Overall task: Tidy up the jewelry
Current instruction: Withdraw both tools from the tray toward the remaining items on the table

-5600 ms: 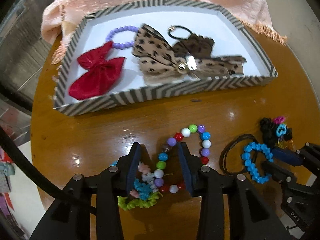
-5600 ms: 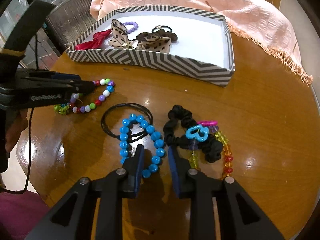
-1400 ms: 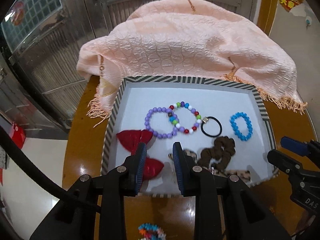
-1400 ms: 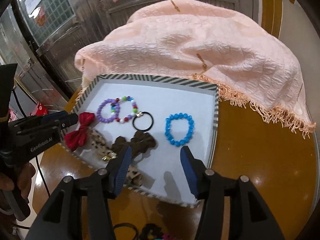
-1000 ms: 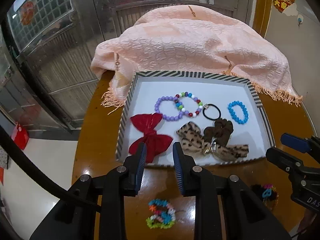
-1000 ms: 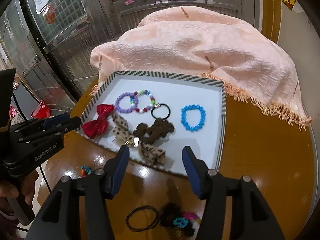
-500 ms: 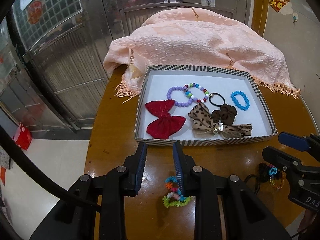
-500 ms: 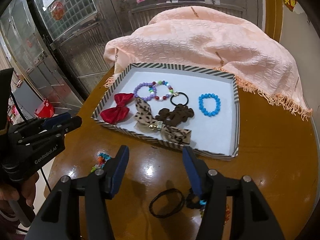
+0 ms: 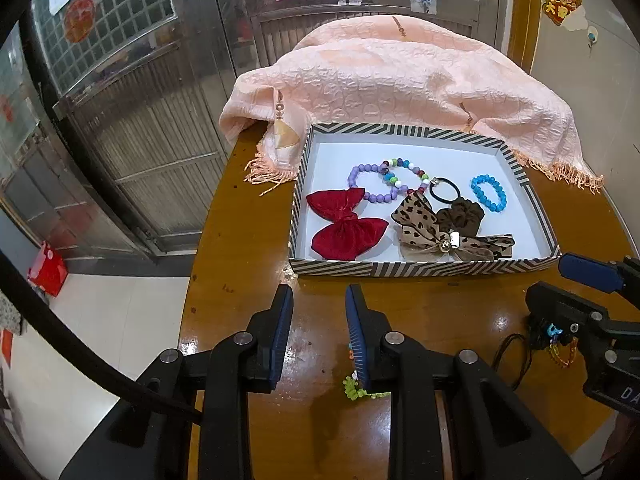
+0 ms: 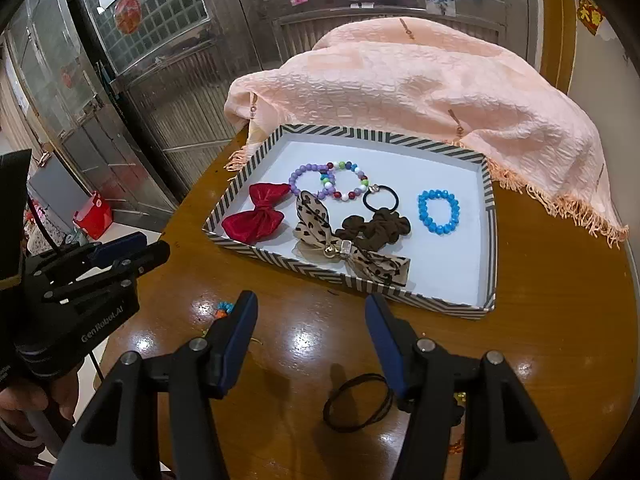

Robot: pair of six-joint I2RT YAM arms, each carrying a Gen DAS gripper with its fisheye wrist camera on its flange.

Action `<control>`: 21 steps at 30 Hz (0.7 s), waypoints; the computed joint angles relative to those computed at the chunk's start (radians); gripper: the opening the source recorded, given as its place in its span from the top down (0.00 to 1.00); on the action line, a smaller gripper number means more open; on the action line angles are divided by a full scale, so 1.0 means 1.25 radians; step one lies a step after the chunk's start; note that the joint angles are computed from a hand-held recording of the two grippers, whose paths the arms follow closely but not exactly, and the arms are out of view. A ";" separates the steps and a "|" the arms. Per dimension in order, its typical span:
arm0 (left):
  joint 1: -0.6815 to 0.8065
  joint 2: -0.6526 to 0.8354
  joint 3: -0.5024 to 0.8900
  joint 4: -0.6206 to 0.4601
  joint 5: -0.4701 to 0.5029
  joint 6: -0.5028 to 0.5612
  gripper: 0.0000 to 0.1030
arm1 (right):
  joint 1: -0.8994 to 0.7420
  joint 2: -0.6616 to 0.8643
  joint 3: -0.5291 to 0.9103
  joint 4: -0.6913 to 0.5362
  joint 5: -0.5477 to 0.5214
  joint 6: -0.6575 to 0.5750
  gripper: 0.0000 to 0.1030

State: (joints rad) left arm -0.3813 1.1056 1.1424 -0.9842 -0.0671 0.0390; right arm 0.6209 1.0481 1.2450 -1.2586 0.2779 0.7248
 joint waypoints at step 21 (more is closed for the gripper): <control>0.039 0.016 -0.011 -0.008 0.045 0.012 0.80 | -0.030 -0.016 -0.019 -0.008 -0.022 -0.015 0.41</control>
State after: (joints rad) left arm -0.3331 1.1251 1.1288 -0.9938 -0.0109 0.0546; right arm 0.5835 1.0284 1.2209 -1.2689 0.2505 0.7065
